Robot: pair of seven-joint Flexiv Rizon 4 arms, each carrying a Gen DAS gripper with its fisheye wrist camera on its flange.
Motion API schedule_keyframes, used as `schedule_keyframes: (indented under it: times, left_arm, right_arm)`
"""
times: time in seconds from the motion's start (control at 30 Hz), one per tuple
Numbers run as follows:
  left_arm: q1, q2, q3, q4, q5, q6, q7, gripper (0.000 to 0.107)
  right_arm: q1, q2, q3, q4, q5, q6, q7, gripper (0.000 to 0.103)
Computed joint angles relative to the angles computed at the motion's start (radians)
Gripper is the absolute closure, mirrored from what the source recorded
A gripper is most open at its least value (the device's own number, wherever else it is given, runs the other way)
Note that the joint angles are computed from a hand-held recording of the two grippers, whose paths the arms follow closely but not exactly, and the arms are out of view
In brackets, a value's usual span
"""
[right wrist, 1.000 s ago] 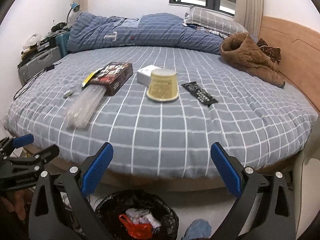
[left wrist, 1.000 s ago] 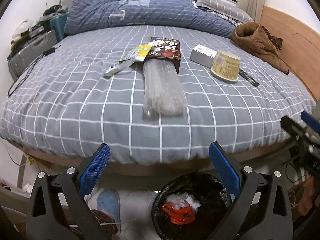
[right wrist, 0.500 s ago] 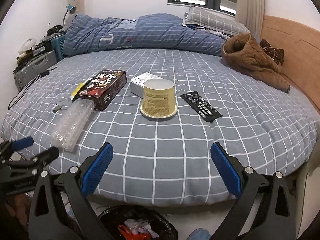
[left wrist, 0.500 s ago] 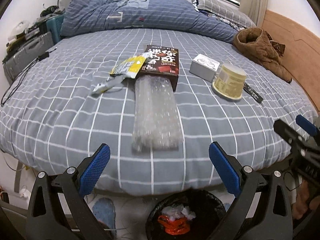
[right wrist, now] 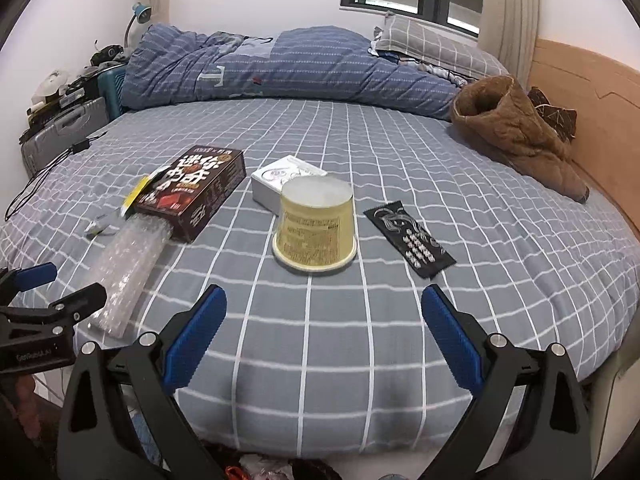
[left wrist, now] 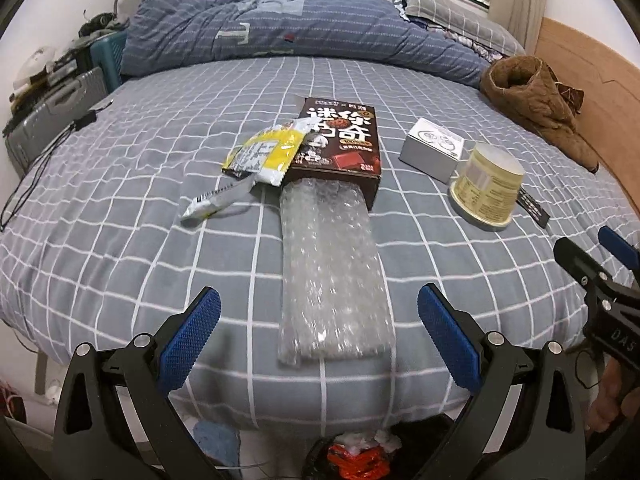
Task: Collect trash
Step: 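Move both open tools back over the bed toward the bubble wrap and cup, then grasp the bubble wrap with the left tool while the right tool grasps the yellow cup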
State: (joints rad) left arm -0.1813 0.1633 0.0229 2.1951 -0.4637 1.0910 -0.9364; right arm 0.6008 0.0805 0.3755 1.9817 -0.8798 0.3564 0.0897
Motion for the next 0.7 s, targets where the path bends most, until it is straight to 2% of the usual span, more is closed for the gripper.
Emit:
schedule_keyframes:
  times: [0.43,0.7]
  left_arm:
    - [0.018,-0.107,-0.034,-0.097,0.034,-0.014,-0.046,0.01]
    - [0.027,-0.153,-0.046,-0.135,0.099,-0.037,-0.101,0.012]
  right_arm:
    - [-0.051,-0.061,-0.066,-0.035,-0.058,0.081,-0.084,0.009]
    - [-0.084,-0.098,-0.102,-0.042,-0.043,0.147,-0.098,0.009]
